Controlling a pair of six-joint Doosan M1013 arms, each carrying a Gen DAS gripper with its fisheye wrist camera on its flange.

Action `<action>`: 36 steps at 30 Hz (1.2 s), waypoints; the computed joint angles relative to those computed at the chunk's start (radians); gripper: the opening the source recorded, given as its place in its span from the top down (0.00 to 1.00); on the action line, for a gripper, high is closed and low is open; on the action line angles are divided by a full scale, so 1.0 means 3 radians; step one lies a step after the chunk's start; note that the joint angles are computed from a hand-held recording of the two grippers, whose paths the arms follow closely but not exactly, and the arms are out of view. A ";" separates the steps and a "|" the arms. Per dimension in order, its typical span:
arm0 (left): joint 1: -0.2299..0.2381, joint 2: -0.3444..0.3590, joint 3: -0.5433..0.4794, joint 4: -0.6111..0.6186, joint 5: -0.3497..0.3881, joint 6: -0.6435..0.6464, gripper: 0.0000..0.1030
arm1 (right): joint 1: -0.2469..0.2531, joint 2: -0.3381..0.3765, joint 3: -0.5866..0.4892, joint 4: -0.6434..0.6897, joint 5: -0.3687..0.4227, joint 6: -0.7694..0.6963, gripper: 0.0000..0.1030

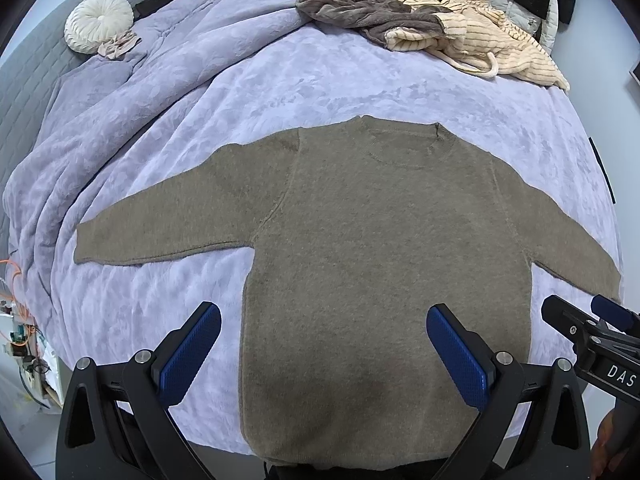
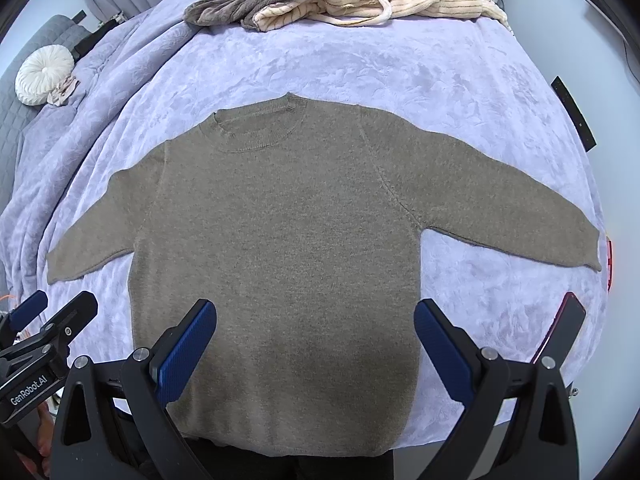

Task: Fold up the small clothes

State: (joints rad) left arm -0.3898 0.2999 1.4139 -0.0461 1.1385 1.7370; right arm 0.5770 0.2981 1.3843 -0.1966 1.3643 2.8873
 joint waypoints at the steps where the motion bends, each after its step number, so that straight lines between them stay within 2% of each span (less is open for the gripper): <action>1: 0.0003 0.0003 -0.0001 0.0000 0.0004 -0.0006 0.00 | 0.0002 0.0002 0.0000 0.0004 0.0003 -0.0006 0.03; 16: 0.0031 0.0029 -0.0002 -0.0071 0.0026 -0.0012 0.00 | 0.0015 0.0103 -0.0133 0.0012 0.0169 -0.0074 0.03; 36: 0.0186 0.0116 -0.0003 -0.0305 0.0078 0.0058 0.00 | 0.0019 0.0286 -0.0316 0.0070 0.0477 -0.0261 0.03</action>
